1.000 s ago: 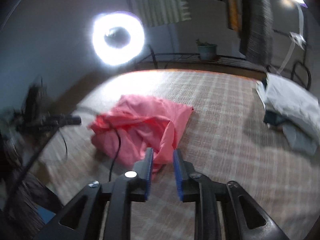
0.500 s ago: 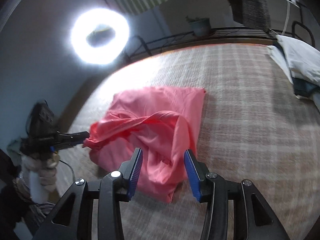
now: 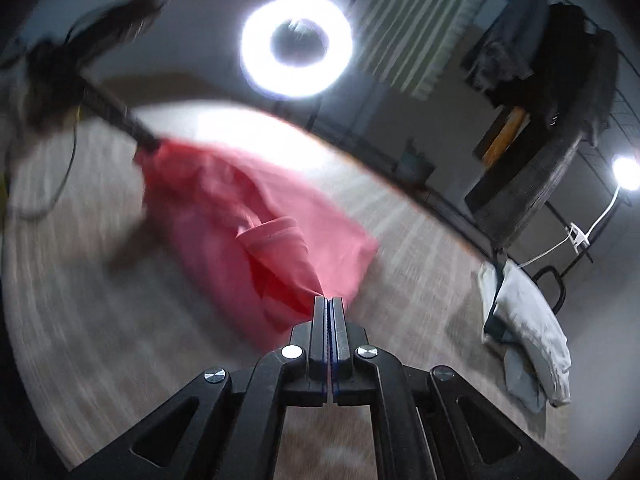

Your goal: Fold small clothes

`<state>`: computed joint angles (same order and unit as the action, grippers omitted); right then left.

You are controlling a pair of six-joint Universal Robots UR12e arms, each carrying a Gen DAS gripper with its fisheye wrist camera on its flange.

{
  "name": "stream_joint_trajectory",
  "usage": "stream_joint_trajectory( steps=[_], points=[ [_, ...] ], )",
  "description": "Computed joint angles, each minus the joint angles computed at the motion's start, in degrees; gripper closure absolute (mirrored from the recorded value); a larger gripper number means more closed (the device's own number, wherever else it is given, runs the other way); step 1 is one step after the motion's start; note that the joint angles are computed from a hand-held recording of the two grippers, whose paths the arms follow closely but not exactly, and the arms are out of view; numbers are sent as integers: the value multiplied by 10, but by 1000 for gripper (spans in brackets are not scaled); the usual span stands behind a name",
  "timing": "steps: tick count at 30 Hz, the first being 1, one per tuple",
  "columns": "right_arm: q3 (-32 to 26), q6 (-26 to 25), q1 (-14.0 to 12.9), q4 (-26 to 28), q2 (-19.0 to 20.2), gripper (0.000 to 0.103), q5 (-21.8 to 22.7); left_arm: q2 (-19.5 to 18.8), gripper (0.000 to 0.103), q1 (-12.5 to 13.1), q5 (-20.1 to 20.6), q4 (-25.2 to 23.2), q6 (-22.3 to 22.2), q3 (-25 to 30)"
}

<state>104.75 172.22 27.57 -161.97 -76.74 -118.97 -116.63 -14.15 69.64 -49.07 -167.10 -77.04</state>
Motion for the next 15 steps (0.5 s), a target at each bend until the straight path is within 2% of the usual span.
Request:
stream_joint_trajectory(
  steps=[3,5,6,7,8,9,12,14,15],
  points=[
    [6,-4,-1,15,-3,103,-15,1,102,2,-15,-4,-1,-1],
    [12,21,-10,35,-16,103,9,2,102,5,-31,0,2,-2],
    [11,36,-13,39,-20,96,13,3,102,6,-37,1,5,-1],
    [11,59,-17,43,-25,81,23,4,102,6,-34,7,4,-2],
    [13,74,-18,36,-28,74,33,4,102,4,-32,9,3,-1],
    [13,92,-21,19,-31,68,54,2,102,3,-31,6,6,1],
    [4,110,-30,-5,-26,64,145,-2,102,-5,-15,2,19,6],
    [-11,87,-24,-9,-11,62,171,-4,102,-9,-21,-15,36,13],
    [-23,69,-19,-7,0,62,174,-3,97,-11,-21,-12,35,12]
  ],
)
